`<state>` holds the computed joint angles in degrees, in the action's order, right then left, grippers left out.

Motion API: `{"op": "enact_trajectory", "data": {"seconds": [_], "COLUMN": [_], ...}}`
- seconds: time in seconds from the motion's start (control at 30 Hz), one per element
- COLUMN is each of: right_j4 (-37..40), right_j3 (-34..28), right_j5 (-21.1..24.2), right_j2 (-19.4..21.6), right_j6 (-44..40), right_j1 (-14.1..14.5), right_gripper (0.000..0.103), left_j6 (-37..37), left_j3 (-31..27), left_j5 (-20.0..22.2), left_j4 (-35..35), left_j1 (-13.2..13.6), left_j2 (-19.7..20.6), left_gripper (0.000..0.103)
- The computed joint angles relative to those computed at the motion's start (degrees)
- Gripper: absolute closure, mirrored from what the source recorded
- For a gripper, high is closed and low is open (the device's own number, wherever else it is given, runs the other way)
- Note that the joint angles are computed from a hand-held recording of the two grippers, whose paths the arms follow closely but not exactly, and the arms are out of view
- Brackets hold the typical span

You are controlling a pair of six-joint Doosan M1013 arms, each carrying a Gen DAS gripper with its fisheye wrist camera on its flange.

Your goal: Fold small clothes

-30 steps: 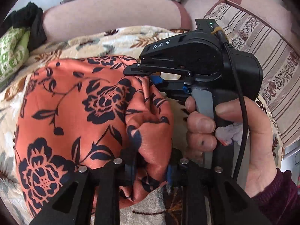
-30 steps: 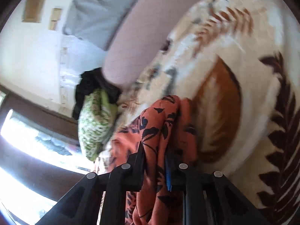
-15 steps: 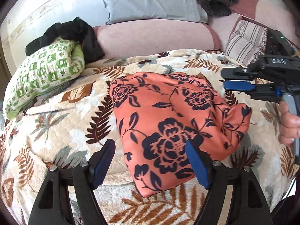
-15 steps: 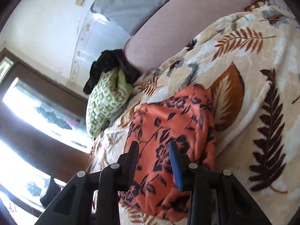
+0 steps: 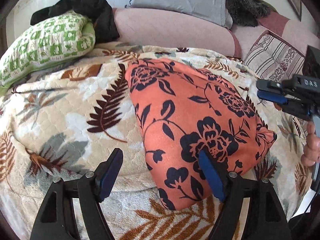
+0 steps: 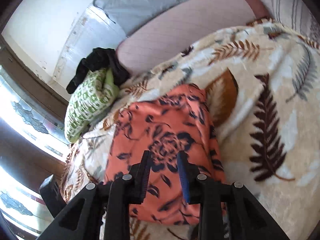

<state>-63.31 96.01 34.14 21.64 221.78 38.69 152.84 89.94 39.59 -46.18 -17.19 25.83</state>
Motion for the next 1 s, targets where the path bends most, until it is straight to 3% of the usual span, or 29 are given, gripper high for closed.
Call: {"op": "enact_trajectory", "data": {"seconds": [0.1, 0.2, 0.3, 0.4, 0.5, 0.6, 0.63, 0.73, 0.9, 1.0], "right_j4": [10.0, 21.3, 33.9, 35.7, 32.5, 37.9, 40.2, 47.4, 45.2, 38.6], "right_j3": [-6.2, -9.4, -12.6, -15.9, -17.5, -22.6, -24.9, -32.5, -26.6, -21.9], "right_j5": [4.8, 3.2, 4.9, 9.0, 3.8, 2.3, 3.2, 13.0, 6.1, 5.4], "right_j2": [3.0, 6.1, 9.8, 10.6, 10.5, 13.3, 14.9, 20.9, 17.0, 13.4], "right_j6": [-13.3, -20.5, -30.0, -33.9, -36.7, -47.8, -51.7, -61.3, -53.8, -47.7], "right_j1": [-2.0, -6.1, -9.4, -9.7, -9.1, -9.1, -9.2, -10.1, -9.9, -8.1], "right_gripper": [0.073, 0.073, 0.074, 0.073, 0.073, 0.073, 0.073, 0.072, 0.073, 0.073], "left_j6": [-2.2, -8.6, -8.1, -7.7, -9.2, -9.4, -8.9, -7.9, -8.5, -8.5], "left_j3": [-1.3, -3.7, -3.8, -4.0, -5.0, -4.6, -4.3, -3.6, -4.0, -3.5], "left_j5": [-0.7, 3.0, 3.6, 4.1, 6.3, 5.8, 5.2, 3.5, 4.5, 3.6], "left_j4": [0.7, 6.0, 6.2, 6.0, 6.0, 6.0, 5.9, 6.3, 6.3, 6.3], "left_j1": [0.3, 0.4, 0.3, 0.5, 0.9, 0.8, 0.7, 0.5, 0.5, 0.4], "left_j2": [0.7, 2.5, 2.8, 2.8, 3.4, 3.2, 3.0, 2.6, 2.7, 2.4], "left_gripper": [0.023, 0.023, 0.023, 0.023, 0.023, 0.023, 0.023, 0.023, 0.023, 0.023]}}
